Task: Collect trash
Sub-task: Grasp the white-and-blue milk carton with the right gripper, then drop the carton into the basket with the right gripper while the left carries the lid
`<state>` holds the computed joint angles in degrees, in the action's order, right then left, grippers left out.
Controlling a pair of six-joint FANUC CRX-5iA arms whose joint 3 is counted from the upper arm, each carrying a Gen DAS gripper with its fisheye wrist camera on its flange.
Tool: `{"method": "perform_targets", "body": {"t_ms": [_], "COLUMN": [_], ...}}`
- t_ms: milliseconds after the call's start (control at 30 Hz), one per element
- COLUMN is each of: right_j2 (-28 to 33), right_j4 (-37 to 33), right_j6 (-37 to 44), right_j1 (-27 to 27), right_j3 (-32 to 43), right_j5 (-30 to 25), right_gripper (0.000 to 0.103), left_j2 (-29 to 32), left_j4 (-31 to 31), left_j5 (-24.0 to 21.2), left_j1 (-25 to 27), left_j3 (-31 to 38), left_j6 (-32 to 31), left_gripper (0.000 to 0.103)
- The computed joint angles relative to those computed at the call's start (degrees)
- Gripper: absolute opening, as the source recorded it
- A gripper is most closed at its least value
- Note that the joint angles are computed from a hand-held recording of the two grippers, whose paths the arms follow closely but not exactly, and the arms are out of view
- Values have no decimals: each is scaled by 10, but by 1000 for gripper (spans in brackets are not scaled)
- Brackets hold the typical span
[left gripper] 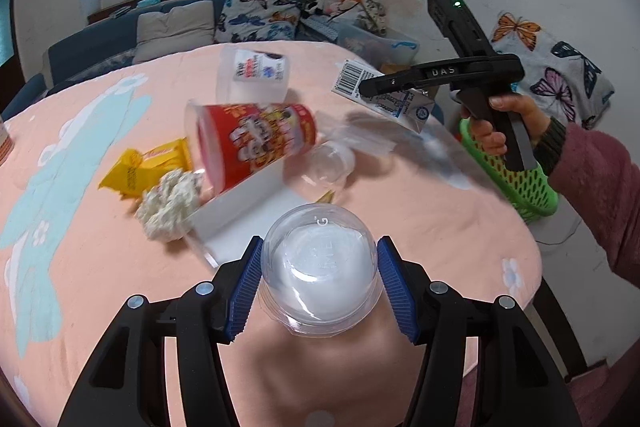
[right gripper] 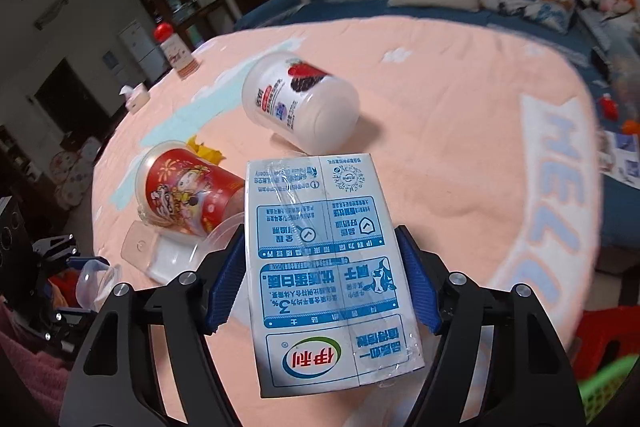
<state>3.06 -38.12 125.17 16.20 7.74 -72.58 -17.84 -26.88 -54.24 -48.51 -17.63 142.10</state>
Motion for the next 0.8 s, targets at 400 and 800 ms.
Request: {"method": "perform_targets", "body": {"t_ms": [400, 800], "right_j2": [-130, -161], "right_j4": [89, 206], "right_j6": [-105, -207], "right_j1": [-56, -143], "right_j3": [-102, -195], "right_j5": [64, 125], "right_gripper": [71, 72], "left_j2": [48, 112], "left_j4": [34, 70], "left_j5": [61, 96], "left_j1": [-5, -10], "left_j3": [42, 97], "left_j6": [-71, -147], "left_gripper": [56, 56]}}
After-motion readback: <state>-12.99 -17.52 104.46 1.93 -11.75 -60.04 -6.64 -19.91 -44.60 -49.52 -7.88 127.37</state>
